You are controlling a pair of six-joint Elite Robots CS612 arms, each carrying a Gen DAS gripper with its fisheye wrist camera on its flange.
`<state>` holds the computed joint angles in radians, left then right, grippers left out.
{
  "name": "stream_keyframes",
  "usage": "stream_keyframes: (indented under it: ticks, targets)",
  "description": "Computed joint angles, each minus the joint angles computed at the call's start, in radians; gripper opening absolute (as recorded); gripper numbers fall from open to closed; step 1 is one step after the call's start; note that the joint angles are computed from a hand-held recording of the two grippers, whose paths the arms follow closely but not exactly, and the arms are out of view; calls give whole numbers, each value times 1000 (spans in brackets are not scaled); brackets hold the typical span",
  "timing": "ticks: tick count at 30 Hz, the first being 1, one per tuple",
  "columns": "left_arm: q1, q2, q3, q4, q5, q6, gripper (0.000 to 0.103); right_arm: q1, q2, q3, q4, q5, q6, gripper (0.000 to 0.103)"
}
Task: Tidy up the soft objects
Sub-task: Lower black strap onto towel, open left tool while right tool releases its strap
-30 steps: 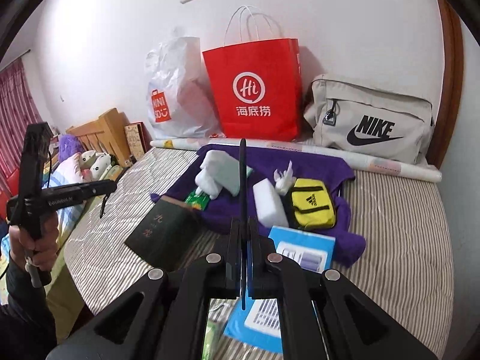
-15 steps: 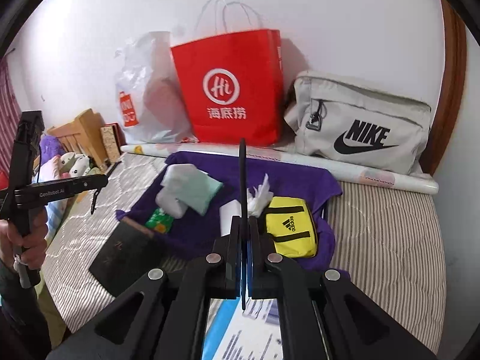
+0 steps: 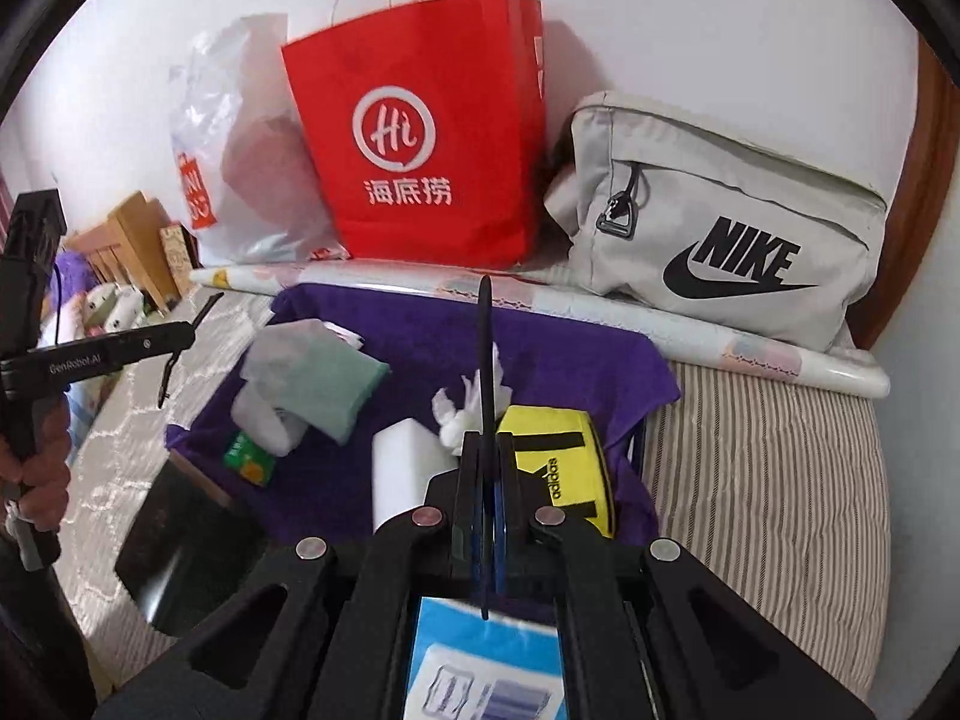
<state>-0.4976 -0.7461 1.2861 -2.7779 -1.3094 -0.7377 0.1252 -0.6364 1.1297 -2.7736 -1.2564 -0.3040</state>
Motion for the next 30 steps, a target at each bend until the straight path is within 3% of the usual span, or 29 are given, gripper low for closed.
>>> stream_keyframes:
  ticks: [15, 30]
  targets:
    - [26, 53, -71, 84, -71, 7, 20, 31, 86, -144, 146, -61, 10, 3]
    - [26, 83, -125, 161, -110, 29, 20, 40, 117, -199, 208, -64, 9, 5]
